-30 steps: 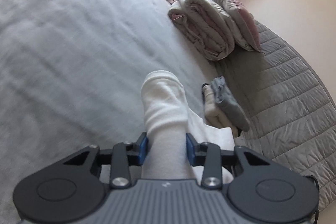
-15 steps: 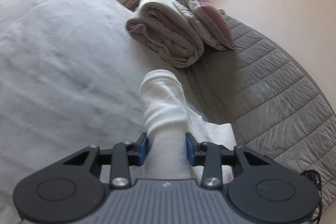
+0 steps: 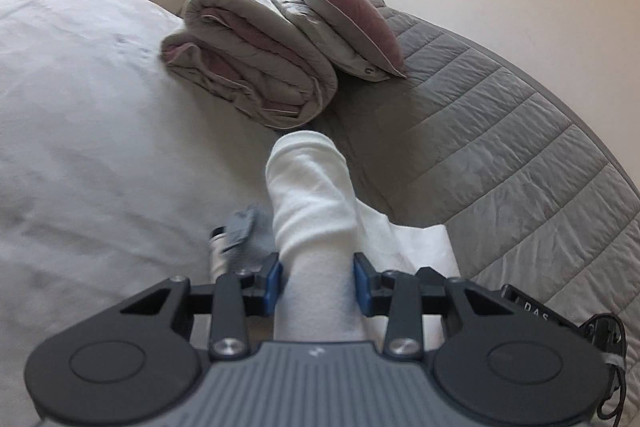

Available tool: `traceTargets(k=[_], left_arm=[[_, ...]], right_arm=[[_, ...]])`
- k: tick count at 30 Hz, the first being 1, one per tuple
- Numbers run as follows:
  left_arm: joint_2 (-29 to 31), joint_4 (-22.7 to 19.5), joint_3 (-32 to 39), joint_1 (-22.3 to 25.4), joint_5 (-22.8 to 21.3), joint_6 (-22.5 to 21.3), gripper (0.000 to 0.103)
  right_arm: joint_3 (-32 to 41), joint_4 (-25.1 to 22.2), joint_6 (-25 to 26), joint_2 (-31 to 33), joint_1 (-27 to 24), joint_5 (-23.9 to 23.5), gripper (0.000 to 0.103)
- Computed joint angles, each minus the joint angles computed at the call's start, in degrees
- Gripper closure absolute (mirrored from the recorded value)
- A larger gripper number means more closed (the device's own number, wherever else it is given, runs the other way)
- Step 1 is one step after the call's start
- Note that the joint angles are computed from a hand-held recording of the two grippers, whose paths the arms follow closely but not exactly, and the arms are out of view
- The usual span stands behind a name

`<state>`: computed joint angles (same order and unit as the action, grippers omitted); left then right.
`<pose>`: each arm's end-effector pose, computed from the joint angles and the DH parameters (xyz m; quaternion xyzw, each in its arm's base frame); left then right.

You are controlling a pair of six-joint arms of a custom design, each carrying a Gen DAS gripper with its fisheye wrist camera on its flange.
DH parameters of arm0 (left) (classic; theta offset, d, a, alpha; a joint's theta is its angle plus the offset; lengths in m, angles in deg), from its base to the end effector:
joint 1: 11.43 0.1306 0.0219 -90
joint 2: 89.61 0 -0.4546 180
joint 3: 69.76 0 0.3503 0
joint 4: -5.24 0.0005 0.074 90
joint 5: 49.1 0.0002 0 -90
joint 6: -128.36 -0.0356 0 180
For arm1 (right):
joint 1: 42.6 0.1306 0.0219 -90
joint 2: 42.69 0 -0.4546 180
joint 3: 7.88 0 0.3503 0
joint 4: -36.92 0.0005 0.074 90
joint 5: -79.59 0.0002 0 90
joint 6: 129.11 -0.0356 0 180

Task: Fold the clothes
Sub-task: 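Lift the folded shirt with both grippers and carry it toward the clothes stack, then lower the folded shirt onto the clothes stack and open both grippers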

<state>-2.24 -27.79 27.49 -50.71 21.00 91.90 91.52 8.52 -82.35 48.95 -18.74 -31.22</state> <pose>0.3517 -0.2727 0.6024 -0.1965 0.8039 -0.2935 0.4785 0.4362 0.2062 0.5943 0.0348 0.8146 0.4331 0.3843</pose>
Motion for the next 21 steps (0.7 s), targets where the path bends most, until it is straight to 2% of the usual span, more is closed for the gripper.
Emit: traceTargets(k=[6,11,18,21], left_arm=[[6.24,2.7,4.08,1.88,2.14,-2.92,0.066],[10.18,5.94,4.93,3.82,3.47,-3.6,0.066],[14.1,7.37,3.78,5.58,3.91,-7.12,0.061],[14.4,9.41,2.03,5.85,4.25,-8.72,0.057]], right_arm=[[1.88,2.52,3.74,3.39,-3.86,-1.12,0.059],[2.21,6.07,3.5,6.99,-5.86,-1.66,0.059],[-1.47,11.98,3.52,10.82,-6.91,-2.32,0.059],[-5.06,16.45,3.15,10.75,-7.09,-1.8,0.054]])
